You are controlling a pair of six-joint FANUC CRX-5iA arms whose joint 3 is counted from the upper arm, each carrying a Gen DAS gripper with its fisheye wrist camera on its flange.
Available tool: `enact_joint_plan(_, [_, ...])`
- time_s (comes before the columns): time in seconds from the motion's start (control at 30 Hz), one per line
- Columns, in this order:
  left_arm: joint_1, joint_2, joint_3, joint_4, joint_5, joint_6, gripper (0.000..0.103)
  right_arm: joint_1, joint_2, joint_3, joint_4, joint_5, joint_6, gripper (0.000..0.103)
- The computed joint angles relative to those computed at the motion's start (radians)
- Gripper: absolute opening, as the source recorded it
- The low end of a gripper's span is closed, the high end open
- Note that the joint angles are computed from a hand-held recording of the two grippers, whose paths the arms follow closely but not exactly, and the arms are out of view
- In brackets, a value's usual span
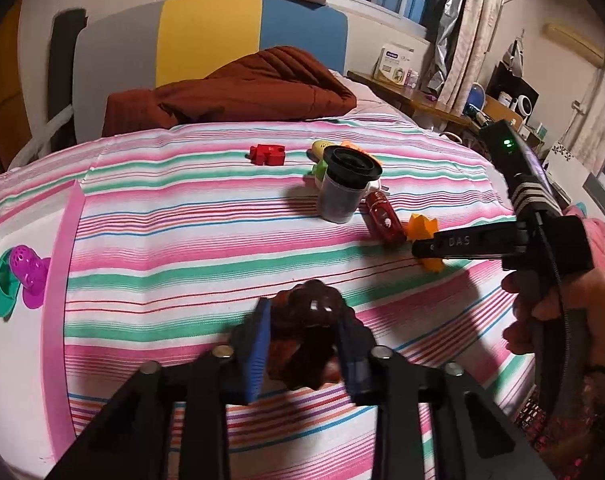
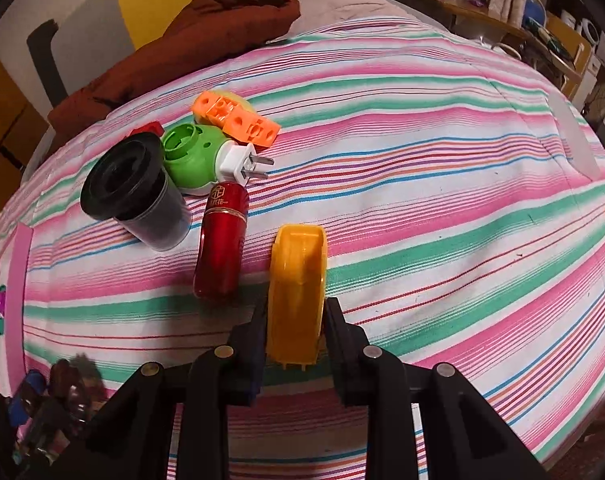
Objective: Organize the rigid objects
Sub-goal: 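Close the left gripper on the brown toy and lift it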
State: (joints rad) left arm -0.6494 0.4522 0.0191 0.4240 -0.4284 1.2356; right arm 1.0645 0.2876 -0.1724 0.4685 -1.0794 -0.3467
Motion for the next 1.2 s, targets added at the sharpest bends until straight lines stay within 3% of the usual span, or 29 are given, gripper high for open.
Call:
enact_joint_plan(0.07, [0.0,-0.006,-0.008,0.007,0.004,-0.013,0.018,0.0,0.006,0.008,-0.002,-0.009,0.008,0.026])
enact_joint_plan(0.13, [0.003,-0.02,-0.038,0.049,0.024,-0.046,0.018,0.0,0.005,0.006,0.0,-0.009,0.008,0.026])
enact_joint_plan(0.3, [0.005,-0.06,-0.148,0.274,0.09,-0.234,0.018,0.003,-0.005,-0.007,0.004,-0.003,-0.002,0.026])
enact_joint_plan(0.43, [0.006,-0.068,-0.167,0.288,0.112,-0.252,0.018,0.007,0.0,0.001,0.002,-0.016,0.004,0.026])
enact_joint_plan(0.5, [0.005,-0.067,-0.165,0.278,0.125,-0.236,0.024,0.007,0.0,0.001,0.002,-0.018,0.004,0.026])
enact_joint_plan(0.57, [0.002,-0.063,-0.161,0.271,0.132,-0.236,0.049,0.007,0.0,0.0,0.003,-0.017,0.002,0.026])
enact_joint_plan(0.63, [-0.003,-0.062,-0.156,0.229,0.165,-0.209,0.056,0.007,0.0,0.0,0.002,-0.019,0.004,0.026])
enact_joint_plan(0.73, [-0.012,-0.046,-0.138,0.23,0.164,-0.234,0.054,0.006,0.004,0.005,0.001,-0.022,0.009,0.026])
enact_joint_plan(0.83, [-0.01,-0.031,-0.094,0.104,0.133,-0.155,0.031,0.007,0.004,0.005,0.001,-0.022,0.008,0.026])
enact_joint_plan(0.87, [-0.009,-0.029,-0.095,0.113,0.125,-0.167,0.024,0.007,0.005,0.006,0.001,-0.024,0.01,0.026])
enact_joint_plan(1.0, [-0.01,-0.045,-0.151,0.259,0.143,-0.271,0.023,0.007,0.01,0.013,0.0,-0.033,0.028,0.026])
enact_joint_plan(1.2, [-0.027,-0.093,-0.264,0.587,0.195,-0.489,0.023,0.008,0.012,0.015,0.001,-0.035,0.026,0.026])
